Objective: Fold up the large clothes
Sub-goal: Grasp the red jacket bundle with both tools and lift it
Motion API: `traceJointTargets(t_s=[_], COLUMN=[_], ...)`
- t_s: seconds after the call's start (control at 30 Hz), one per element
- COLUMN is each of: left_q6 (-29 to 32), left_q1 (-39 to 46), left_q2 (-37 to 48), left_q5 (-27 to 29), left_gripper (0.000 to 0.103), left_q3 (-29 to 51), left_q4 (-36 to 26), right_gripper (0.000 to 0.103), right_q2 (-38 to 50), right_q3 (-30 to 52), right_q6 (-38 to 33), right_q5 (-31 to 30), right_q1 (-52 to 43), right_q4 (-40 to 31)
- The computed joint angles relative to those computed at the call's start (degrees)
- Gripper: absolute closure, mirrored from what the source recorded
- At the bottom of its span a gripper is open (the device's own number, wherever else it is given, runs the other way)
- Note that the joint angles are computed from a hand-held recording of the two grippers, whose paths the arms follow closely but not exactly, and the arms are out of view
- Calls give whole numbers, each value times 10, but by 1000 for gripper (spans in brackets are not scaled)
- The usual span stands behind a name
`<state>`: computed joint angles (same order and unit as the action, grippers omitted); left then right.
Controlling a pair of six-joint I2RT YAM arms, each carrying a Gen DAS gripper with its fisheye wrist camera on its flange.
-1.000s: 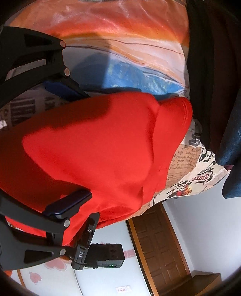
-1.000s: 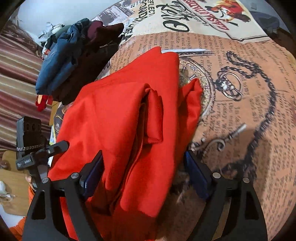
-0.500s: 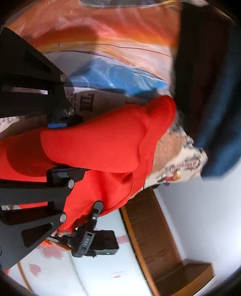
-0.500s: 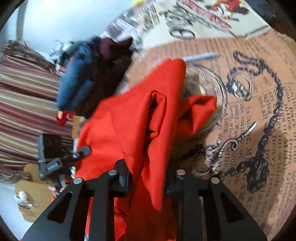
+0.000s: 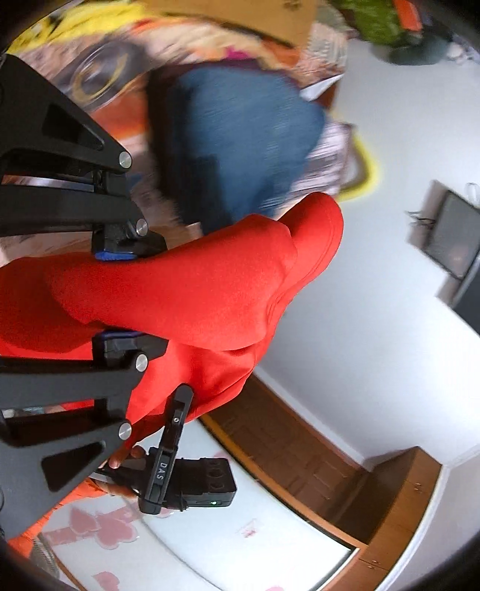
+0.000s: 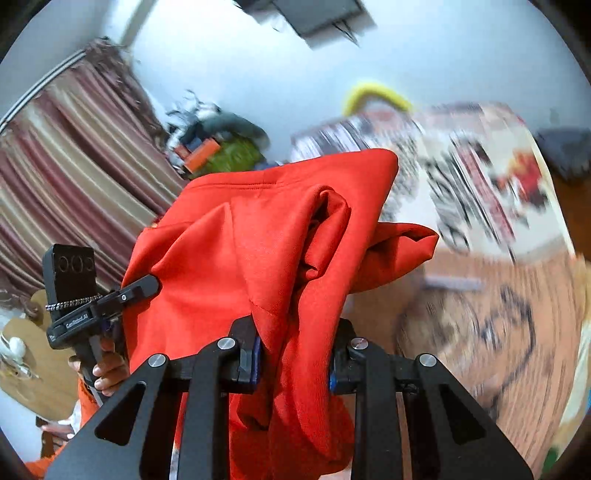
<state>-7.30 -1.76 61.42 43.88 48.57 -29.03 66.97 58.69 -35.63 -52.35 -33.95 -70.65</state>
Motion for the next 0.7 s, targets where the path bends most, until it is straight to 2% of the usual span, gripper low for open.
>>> traceJointTargets(t_s=[0.03, 0.17, 0.27, 0.43, 0.53, 0.57, 0.63, 0.7], left_q6=[11, 39, 57, 45, 53, 56, 68, 72], left_q1=[19, 76, 103, 115, 115, 110, 107, 112], left_q2=[20, 116, 184, 347, 452, 464, 547, 595], left_q5=[8, 17, 17, -12, -28, -36, -66, -65], left_gripper=[77, 77, 77, 76, 75, 74, 72, 59], left_q3=[31, 149, 208, 312, 376, 371, 418, 427], left_q4=[-11, -35, -29, -5, -14, -13, -33, -20], right_gripper=[81, 81, 81, 80, 80, 80, 78, 74], right_q2=[-2, 7, 56, 164, 248, 273, 313, 357], right_q3=[5, 25, 49, 93, 113, 118, 114, 104], right_q6=[30, 244, 339, 397, 409, 408, 407, 420], right_q5=[-2, 45, 103, 149, 175, 183, 206, 209], right_q1=[19, 171, 262, 324, 342, 345, 351, 349], right_q4=[22, 205, 309, 386, 424, 432, 452, 485])
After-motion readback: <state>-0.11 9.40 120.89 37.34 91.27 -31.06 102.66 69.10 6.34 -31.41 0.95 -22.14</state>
